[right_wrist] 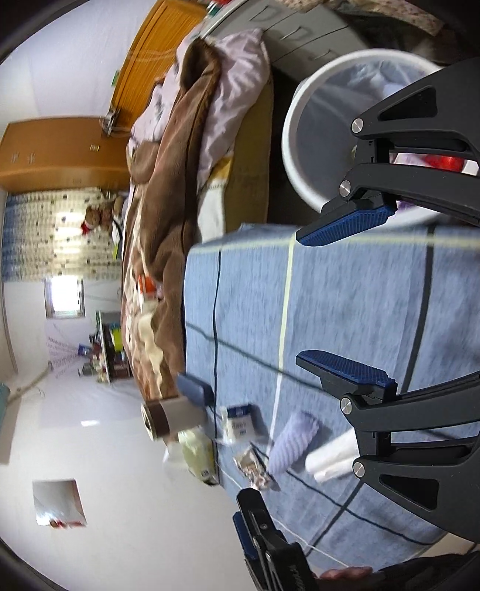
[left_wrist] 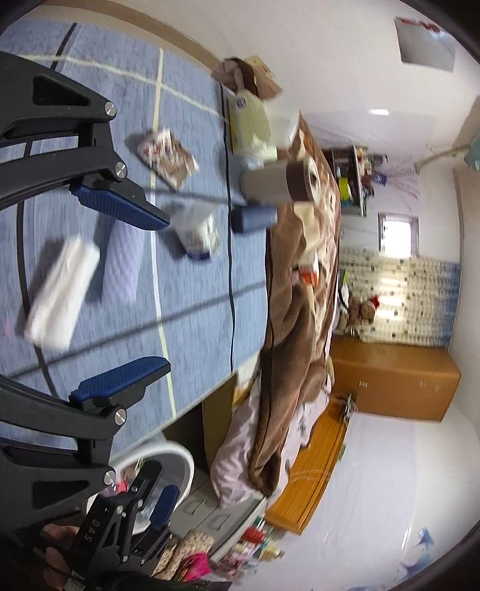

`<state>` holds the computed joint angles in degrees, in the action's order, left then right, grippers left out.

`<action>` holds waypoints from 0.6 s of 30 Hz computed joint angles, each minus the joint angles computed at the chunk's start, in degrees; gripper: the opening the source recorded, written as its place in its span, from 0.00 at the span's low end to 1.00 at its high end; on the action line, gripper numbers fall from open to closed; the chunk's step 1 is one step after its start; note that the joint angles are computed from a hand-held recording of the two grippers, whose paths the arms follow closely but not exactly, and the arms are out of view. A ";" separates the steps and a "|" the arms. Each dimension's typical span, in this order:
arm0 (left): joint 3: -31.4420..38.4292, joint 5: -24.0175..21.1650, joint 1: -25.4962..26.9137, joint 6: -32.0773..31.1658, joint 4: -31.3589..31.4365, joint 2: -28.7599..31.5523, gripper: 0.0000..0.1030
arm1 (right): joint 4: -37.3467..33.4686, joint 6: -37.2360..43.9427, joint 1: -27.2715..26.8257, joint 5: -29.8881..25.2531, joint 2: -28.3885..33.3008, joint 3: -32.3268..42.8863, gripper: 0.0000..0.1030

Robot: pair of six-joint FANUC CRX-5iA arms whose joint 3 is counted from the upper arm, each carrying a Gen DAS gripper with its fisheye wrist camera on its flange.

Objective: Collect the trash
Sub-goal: 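Grasp the patterned snack wrapper with the left tool while the right tool grasps another foam sleeve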

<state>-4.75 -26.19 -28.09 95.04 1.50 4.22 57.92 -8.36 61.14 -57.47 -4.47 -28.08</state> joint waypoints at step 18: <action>-0.24 -3.45 9.89 -0.64 0.01 1.87 0.72 | -8.94 16.52 -4.22 15.21 9.54 10.12 0.59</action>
